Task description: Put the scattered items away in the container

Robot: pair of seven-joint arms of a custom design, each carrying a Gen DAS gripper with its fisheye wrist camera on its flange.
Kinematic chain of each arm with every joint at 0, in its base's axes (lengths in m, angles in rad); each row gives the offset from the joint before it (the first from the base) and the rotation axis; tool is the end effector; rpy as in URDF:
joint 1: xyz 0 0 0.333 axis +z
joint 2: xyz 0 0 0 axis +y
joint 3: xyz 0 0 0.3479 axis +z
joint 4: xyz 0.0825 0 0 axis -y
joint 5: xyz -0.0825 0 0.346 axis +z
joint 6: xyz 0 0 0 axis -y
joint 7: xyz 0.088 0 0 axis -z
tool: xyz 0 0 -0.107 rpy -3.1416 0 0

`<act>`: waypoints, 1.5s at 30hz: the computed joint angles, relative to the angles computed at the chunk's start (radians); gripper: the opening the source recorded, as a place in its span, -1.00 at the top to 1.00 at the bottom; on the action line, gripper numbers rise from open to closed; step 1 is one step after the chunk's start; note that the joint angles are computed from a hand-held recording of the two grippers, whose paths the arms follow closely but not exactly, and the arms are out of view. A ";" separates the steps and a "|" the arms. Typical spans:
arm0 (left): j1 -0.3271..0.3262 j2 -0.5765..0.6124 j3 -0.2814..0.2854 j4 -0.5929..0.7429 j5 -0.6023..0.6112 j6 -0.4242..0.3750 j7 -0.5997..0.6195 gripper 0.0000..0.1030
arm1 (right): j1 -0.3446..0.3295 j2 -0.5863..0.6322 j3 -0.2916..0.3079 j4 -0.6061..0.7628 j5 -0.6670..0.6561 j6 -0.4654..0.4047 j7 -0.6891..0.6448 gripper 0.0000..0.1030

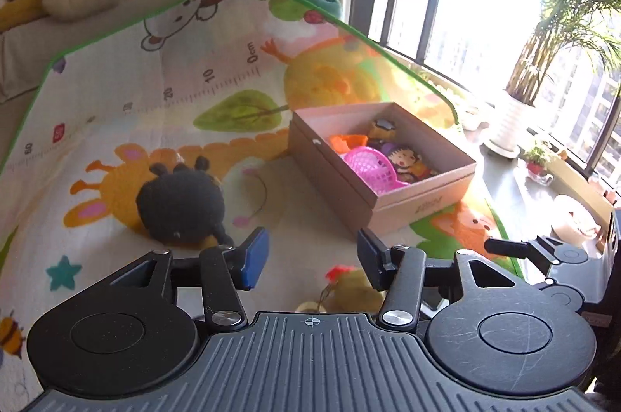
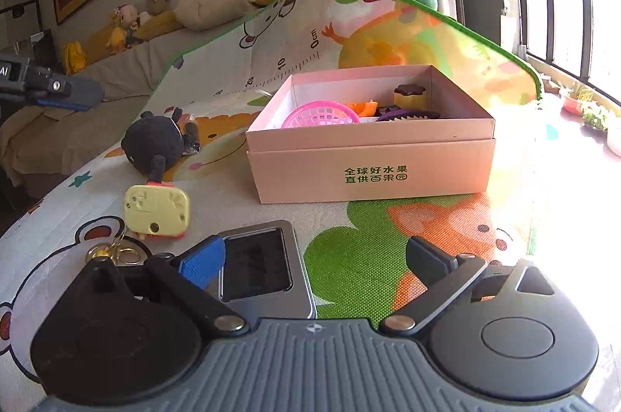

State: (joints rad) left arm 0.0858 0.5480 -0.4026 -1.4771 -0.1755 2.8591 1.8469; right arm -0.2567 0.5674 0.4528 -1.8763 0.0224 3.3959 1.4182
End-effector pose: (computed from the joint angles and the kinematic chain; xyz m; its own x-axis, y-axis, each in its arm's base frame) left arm 0.7179 -0.1422 0.5224 -0.3576 -0.9213 0.1526 -0.6254 0.1149 -0.7718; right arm 0.6742 0.0689 0.4087 0.1963 -0.9727 -0.1235 -0.5414 -0.0026 -0.8407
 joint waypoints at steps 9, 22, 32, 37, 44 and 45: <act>-0.025 -0.060 0.024 -0.243 0.062 0.165 -0.068 -0.89 | 0.112 -0.101 -0.154 -0.119 -0.053 0.010 -0.033 -1.00; -0.154 -0.025 0.196 -0.222 0.288 0.226 -0.329 -0.97 | -0.056 -0.057 0.081 -0.001 0.012 -0.120 -0.162 -0.64; -0.054 -0.137 0.169 -0.392 0.358 0.305 -0.458 -0.99 | 0.281 0.102 -0.240 0.401 0.037 -0.439 -0.194 0.17; 0.073 -0.154 0.046 -0.438 0.353 0.338 -0.443 -0.99 | 0.098 0.017 0.000 0.315 0.225 -0.442 -0.370 0.17; 0.245 -0.164 -0.147 -0.495 0.368 0.368 -0.407 -1.00 | -0.075 -0.005 0.219 0.403 0.511 -0.809 -0.483 0.13; 0.252 -0.170 -0.154 -0.502 0.374 0.369 -0.407 -1.00 | -0.058 -0.020 0.205 0.379 0.531 -0.760 -0.496 -0.02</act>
State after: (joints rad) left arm 0.3381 0.3781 -0.5570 -1.9796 0.1989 3.2285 1.4403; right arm -0.3148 0.5470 0.6573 -1.4971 0.5531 2.6361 0.9222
